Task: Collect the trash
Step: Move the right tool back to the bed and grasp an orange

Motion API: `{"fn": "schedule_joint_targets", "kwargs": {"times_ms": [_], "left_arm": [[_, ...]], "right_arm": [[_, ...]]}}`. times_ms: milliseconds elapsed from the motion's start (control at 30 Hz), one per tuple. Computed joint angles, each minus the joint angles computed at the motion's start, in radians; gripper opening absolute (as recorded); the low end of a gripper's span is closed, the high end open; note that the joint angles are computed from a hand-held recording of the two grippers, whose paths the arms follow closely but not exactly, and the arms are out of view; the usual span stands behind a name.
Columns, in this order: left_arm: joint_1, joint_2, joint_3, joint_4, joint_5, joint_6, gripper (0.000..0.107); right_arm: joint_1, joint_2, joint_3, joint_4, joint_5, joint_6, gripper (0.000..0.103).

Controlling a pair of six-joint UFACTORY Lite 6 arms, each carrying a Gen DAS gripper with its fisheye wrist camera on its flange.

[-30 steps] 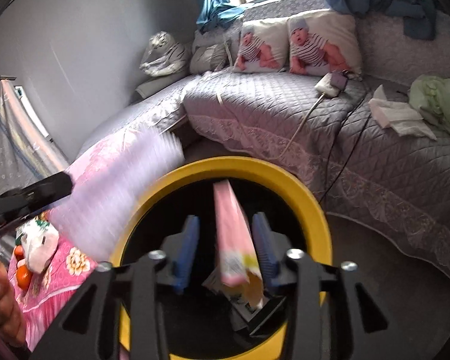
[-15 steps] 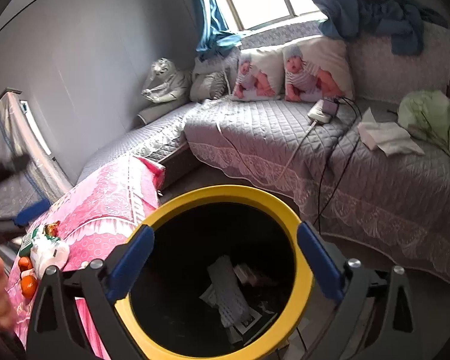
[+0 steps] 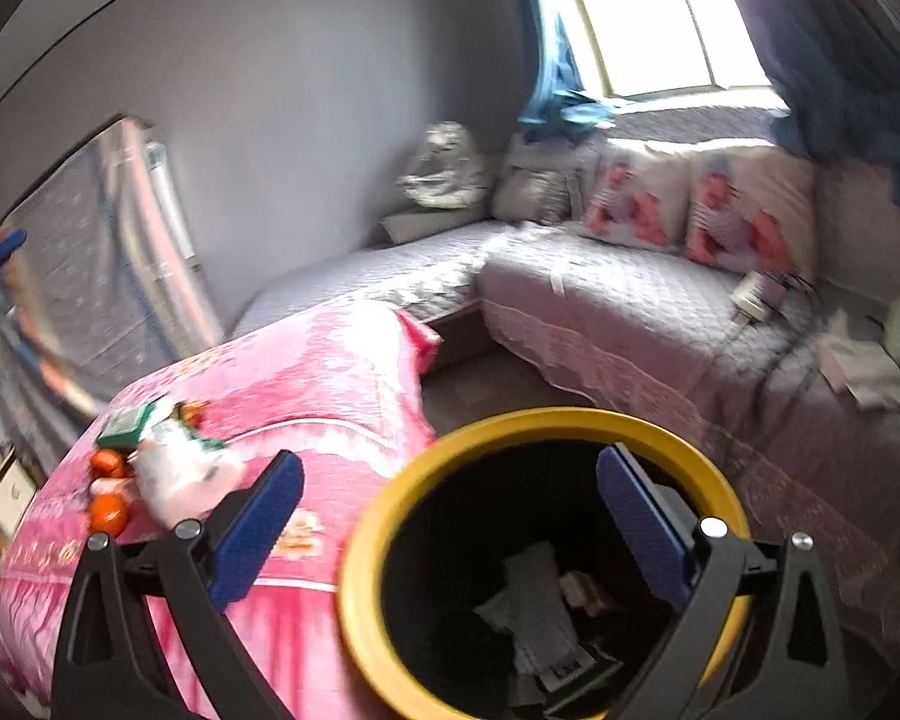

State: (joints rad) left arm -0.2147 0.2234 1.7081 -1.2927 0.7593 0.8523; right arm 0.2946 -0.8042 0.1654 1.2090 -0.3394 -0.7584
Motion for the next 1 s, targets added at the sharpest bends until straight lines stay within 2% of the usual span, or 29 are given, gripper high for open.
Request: {"fn": "schedule_joint_targets", "kwargs": {"times_ms": [167, 233, 367, 433, 567, 633, 733, 833, 900, 1000], "left_arm": [[0.326, -0.075, -0.013, 0.025, 0.133, -0.004, 0.095], [0.484, -0.092, -0.028, 0.001, 0.205, 0.012, 0.095], [0.803, -0.079, -0.074, -0.088, 0.366, 0.072, 0.095], [0.951, -0.061, -0.104, -0.121, 0.425, 0.108, 0.095], [1.154, -0.021, -0.184, -0.152, 0.458, 0.194, 0.095], [1.208, 0.007, -0.219, -0.126, 0.414, 0.234, 0.095], [1.226, 0.039, -0.296, -0.086, 0.370, 0.322, 0.095], [1.184, 0.024, -0.417, -0.049, 0.287, 0.447, 0.095], [1.128, -0.011, -0.516, -0.042, 0.214, 0.550, 0.095], [1.070, -0.009, -0.580, -0.033, 0.165, 0.659, 0.095]], "right_arm": [[0.236, 0.171, 0.134, -0.050, -0.086, 0.019, 0.095], [0.357, 0.293, 0.227, -0.056, -0.137, 0.006, 0.095], [0.503, 0.613, 0.492, -0.153, -0.119, 0.011, 0.095], [0.546, 0.790, 0.664, -0.112, -0.079, -0.084, 0.095], [0.587, 1.117, 1.039, 0.225, 0.034, -0.503, 0.094], [0.579, 1.271, 1.220, 0.417, 0.093, -0.712, 0.091], [0.574, 1.476, 1.467, 0.723, 0.109, -1.026, 0.084], [0.569, 1.619, 1.659, 1.037, 0.057, -1.340, 0.077], [0.552, 1.697, 1.778, 1.247, 0.017, -1.549, 0.076], [0.536, 1.856, 2.043, 1.536, -0.108, -1.845, 0.073]]}}
